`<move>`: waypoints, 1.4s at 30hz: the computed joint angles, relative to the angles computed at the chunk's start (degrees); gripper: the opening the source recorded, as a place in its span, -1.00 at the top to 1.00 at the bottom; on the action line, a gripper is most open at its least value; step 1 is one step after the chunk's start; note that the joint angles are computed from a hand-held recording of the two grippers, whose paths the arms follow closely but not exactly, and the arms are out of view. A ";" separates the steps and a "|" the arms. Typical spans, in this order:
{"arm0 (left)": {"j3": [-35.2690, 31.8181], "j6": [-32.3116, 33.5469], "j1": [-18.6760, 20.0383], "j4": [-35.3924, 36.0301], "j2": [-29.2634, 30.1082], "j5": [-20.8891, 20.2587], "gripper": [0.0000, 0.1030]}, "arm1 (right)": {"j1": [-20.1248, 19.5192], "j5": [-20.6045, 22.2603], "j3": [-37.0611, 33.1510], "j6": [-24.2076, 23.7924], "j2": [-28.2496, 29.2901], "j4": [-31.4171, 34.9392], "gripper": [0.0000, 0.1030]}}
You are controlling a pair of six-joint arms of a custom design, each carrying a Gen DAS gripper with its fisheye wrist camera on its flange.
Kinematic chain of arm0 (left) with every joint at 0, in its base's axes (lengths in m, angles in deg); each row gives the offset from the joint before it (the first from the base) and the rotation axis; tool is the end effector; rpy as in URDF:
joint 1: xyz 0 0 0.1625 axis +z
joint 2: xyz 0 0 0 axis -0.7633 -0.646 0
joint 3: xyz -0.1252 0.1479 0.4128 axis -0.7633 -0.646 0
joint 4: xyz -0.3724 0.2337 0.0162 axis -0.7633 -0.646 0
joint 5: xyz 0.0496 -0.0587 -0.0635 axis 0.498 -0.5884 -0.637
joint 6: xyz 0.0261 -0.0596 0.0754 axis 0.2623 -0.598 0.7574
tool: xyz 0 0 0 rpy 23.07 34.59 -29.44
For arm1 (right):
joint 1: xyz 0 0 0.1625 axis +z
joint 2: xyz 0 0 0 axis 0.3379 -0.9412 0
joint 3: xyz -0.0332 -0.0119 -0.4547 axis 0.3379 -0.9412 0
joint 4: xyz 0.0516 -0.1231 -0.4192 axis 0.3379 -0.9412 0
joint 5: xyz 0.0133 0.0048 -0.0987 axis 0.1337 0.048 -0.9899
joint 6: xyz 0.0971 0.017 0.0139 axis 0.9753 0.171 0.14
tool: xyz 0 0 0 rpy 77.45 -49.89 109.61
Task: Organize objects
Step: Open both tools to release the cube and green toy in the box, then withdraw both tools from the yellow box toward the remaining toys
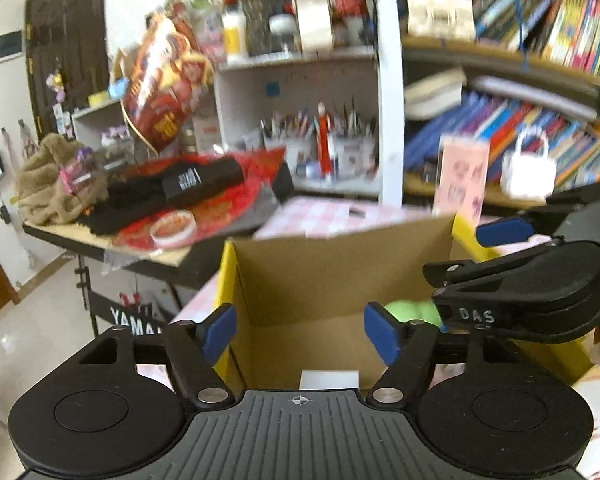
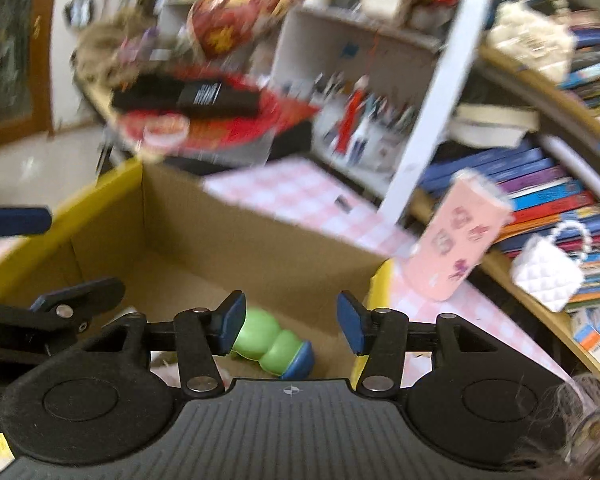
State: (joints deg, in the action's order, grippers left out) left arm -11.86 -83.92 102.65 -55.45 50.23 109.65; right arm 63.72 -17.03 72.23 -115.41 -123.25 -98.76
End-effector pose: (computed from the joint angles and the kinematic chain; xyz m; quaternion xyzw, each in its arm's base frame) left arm -0.2879 -0.7440 -0.0807 0.1783 0.7792 -0.4623 0.3838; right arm 0.0263 -0.8301 0.1891 0.4230 -0.7931 0.3157 0.3040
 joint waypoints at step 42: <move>38.94 -28.54 -10.97 -2.52 -12.10 1.17 -0.92 | -8.91 -5.64 50.69 15.78 -15.04 -49.93 -0.39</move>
State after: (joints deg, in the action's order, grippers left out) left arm 27.08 -112.46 91.68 -57.97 38.13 110.82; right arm 54.82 -22.67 122.92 -99.63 -138.30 -148.69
